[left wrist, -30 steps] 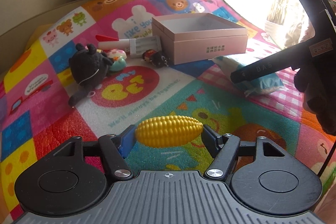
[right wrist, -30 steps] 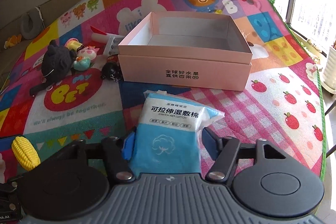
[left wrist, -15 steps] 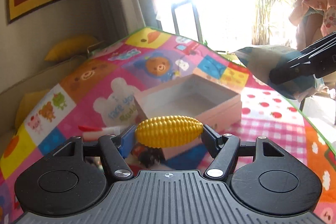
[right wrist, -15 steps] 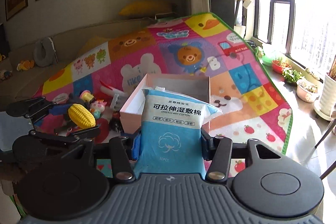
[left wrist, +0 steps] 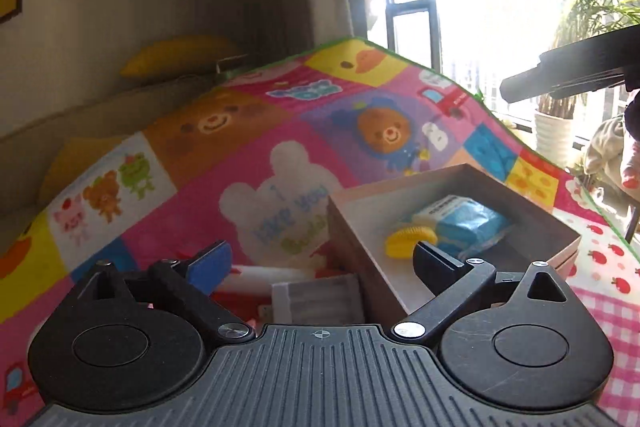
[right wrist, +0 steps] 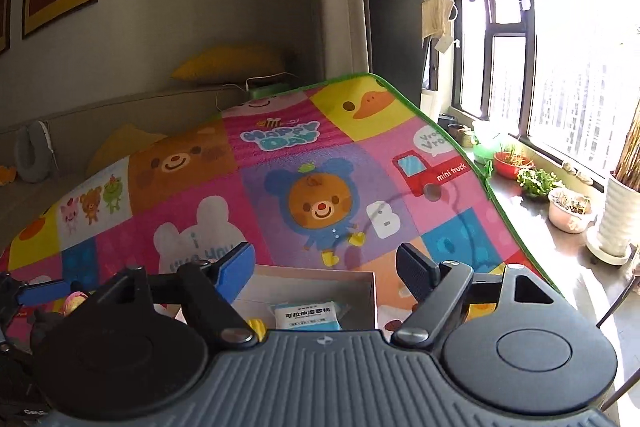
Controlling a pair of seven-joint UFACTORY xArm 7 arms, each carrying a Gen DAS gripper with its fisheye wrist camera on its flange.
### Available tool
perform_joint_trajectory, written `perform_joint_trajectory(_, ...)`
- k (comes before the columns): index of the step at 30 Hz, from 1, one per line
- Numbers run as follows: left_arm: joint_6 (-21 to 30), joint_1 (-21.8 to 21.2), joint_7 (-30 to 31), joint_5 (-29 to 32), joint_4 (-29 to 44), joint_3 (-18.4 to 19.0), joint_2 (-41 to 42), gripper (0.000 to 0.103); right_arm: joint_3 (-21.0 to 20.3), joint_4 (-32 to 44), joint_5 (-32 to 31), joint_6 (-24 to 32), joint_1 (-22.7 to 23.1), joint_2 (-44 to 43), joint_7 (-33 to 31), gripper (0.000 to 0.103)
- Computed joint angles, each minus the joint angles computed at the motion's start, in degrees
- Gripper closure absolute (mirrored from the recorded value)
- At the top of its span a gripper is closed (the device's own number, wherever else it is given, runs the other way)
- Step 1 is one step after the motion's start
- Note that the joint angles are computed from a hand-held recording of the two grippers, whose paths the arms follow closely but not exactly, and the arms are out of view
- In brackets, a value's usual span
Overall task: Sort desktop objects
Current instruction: 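Carry the wipe pack and corn into the pink box with both grippers, then grasp the keychain doll with the right gripper and set it beside the box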
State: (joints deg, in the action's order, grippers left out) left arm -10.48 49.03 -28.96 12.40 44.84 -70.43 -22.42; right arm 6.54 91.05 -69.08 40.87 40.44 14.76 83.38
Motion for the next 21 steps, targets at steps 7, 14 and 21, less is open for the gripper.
perform_joint_trajectory(7, -0.5, -23.4, 3.7, -2.6, -12.3, 22.4, 1.4, 0.002, 0.8, 4.2, 0.2, 3.3, 4.4, 5.7, -8.0, 0.057)
perform_joint_trajectory(14, -2.0, -20.6, 5.3, -6.6, -16.4, 21.4, -5.2, 0.0, 1.3, 14.8, 2.9, 4.0, 13.4, 17.5, -27.5, 0.062)
perform_joint_trajectory(21, -2.8, -28.3, 6.0, -9.9, -19.3, 31.7, -5.6, 0.0, -3.2, 32.8, 7.6, 11.6, 20.3, 32.4, -37.2, 0.073)
